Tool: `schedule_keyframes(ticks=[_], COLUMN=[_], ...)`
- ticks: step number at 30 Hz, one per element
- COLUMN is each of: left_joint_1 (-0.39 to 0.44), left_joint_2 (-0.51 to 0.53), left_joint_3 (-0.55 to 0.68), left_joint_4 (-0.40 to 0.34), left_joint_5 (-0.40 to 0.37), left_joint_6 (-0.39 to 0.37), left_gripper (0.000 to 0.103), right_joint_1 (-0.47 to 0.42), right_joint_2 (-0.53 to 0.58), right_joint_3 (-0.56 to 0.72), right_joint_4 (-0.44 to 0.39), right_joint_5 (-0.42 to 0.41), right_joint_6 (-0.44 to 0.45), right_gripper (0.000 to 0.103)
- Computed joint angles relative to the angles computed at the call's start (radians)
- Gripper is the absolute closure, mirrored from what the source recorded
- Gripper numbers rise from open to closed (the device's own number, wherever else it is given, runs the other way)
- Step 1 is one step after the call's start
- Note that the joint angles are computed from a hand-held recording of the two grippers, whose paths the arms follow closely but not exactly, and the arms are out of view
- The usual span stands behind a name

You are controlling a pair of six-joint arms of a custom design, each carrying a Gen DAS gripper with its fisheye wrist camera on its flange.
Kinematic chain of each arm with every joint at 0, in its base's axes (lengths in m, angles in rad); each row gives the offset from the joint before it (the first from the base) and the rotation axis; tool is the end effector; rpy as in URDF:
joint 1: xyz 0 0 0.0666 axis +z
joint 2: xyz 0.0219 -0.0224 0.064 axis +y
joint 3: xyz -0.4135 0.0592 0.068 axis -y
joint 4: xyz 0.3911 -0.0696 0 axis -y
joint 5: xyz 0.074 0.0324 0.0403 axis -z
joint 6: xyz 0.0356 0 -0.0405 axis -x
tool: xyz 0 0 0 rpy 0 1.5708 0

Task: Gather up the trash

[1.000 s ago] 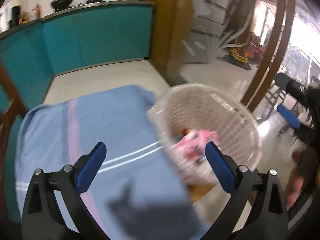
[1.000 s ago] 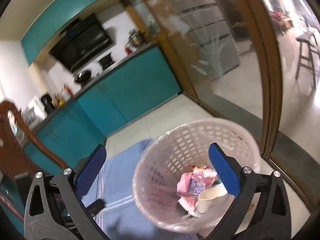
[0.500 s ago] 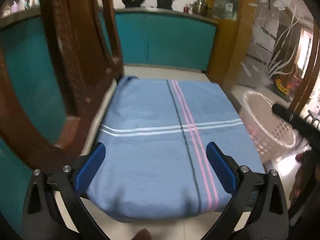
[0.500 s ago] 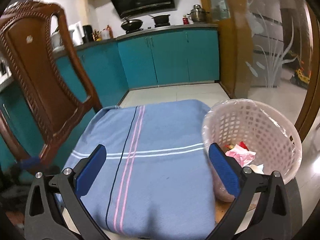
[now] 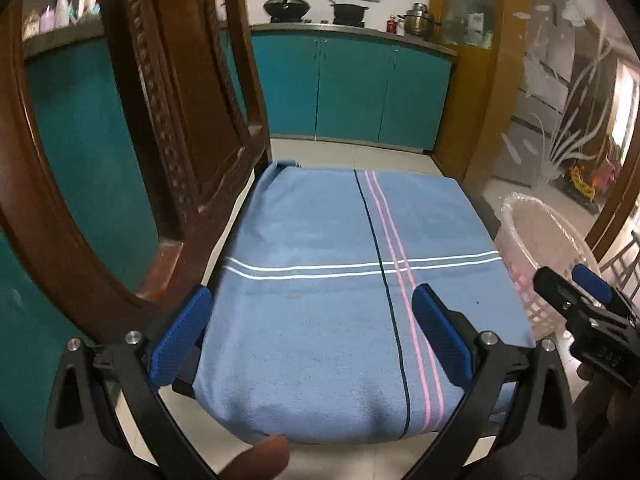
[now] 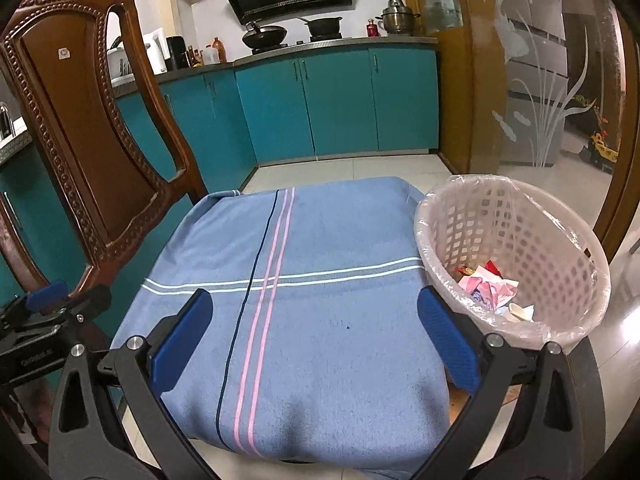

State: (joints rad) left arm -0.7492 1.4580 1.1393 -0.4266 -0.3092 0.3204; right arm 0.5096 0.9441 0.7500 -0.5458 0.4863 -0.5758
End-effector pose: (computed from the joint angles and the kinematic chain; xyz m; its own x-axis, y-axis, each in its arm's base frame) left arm 0.3685 -0.3285 0.3533 -0.6241 0.1707 -0.7625 0.3039 0.9520 -0.0356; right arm 0.2667 0.1295 0.3587 -0.5644 0.2360 -0.7910 0.2115 0.9676 0.1378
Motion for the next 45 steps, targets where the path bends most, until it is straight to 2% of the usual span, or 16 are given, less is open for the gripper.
schedule_keyframes(ticks=[3, 6, 15, 20, 45], left_joint_1=[-0.012, -0.006, -0.020, -0.015, 0.001], left_joint_2=[-0.003, -0.001, 0.012, 0.018, 0.019], left_joint_3=[-0.005, 0.001, 0.005, 0.013, 0.010], left_joint_4=[0.010, -0.002, 0.000, -0.022, -0.016], left_joint_5=[0.000, 0.062, 0.053, 0.050, 0.088], left_joint_6=[-0.014, -0.020, -0.046, -0.031, -0.024], left_gripper=[0.003, 0.003, 0.003, 0.003, 0.003], right_joint_1=[0.002, 0.001, 0.000, 0.002, 0.002], right_joint_2=[-0.003, -0.007, -0.006, -0.001, 0.013], right_joint_3=[-0.002, -0.004, -0.005, -0.005, -0.001], right_joint_4=[0.000, -0.001, -0.002, 0.000, -0.006], right_joint_5=[0.003, -0.001, -0.004, -0.006, -0.013], right_joint_6=[0.005, 0.010, 0.013, 0.016, 0.015], right_gripper=[0.003, 0.003, 0.003, 0.003, 0.003])
